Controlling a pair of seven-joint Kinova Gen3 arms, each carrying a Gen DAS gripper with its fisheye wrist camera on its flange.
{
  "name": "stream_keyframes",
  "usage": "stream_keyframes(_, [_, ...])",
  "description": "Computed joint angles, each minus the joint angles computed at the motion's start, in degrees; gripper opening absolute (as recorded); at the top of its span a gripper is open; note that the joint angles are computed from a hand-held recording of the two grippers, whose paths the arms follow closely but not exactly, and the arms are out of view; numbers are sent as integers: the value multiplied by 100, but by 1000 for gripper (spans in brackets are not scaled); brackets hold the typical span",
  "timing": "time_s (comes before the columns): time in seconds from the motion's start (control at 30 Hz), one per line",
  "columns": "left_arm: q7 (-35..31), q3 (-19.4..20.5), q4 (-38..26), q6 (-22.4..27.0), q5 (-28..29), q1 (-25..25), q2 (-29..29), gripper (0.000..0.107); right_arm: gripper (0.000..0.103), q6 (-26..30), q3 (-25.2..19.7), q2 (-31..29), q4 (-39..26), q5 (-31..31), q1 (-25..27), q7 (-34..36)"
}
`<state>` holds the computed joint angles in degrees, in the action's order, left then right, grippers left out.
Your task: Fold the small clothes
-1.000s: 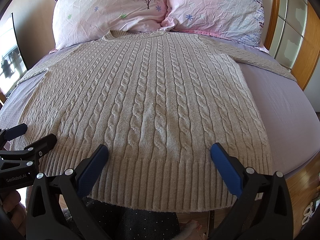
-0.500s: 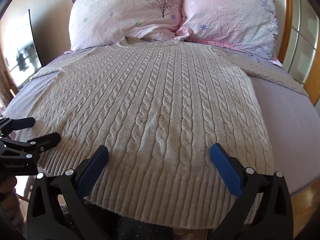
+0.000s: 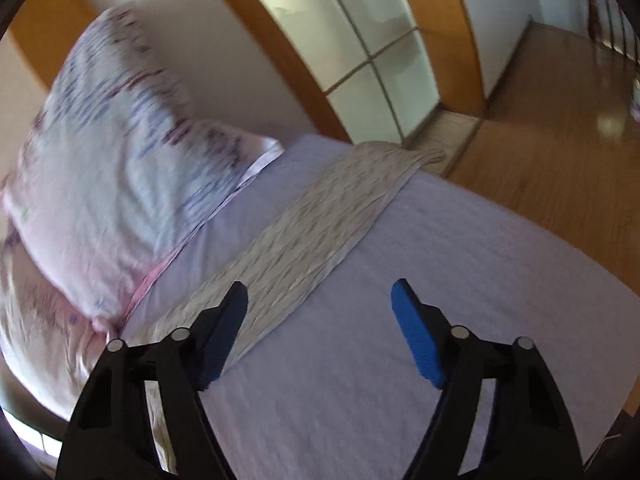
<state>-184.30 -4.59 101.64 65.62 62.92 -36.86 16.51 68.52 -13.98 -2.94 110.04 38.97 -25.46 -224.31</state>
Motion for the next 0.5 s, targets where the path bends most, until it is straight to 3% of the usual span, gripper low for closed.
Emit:
stream_keyframes(0.1, [566,50,-529,170,140,-21,334,101,53,-638,232,-269,534,-2,452,-189])
stream_keyframes(0.2, [1265,-306,-1255,549,180,288,807,101,45,-1265,566,-193,765,-88,776,-20])
stream_keyframes(0.27, [1731,-371,-1647,676,157,335,1052,101,43,-1369,470,-112,817,36,953,-166])
stream_keyframes(0.3, [1964,-319,-1848,677,110,299,1166,101,42,-1328,453,-49,810,138,967,-285])
stream_keyframes(0.4, [2583,171,-2300,340,-254,17,1392,101,10,-1287,435,97,886,393,937,-474])
stream_keyframes(0.5, [3201,527,-2920,241,-669,-226,1698,101,9,-1294,382,70,991,817,826,-738])
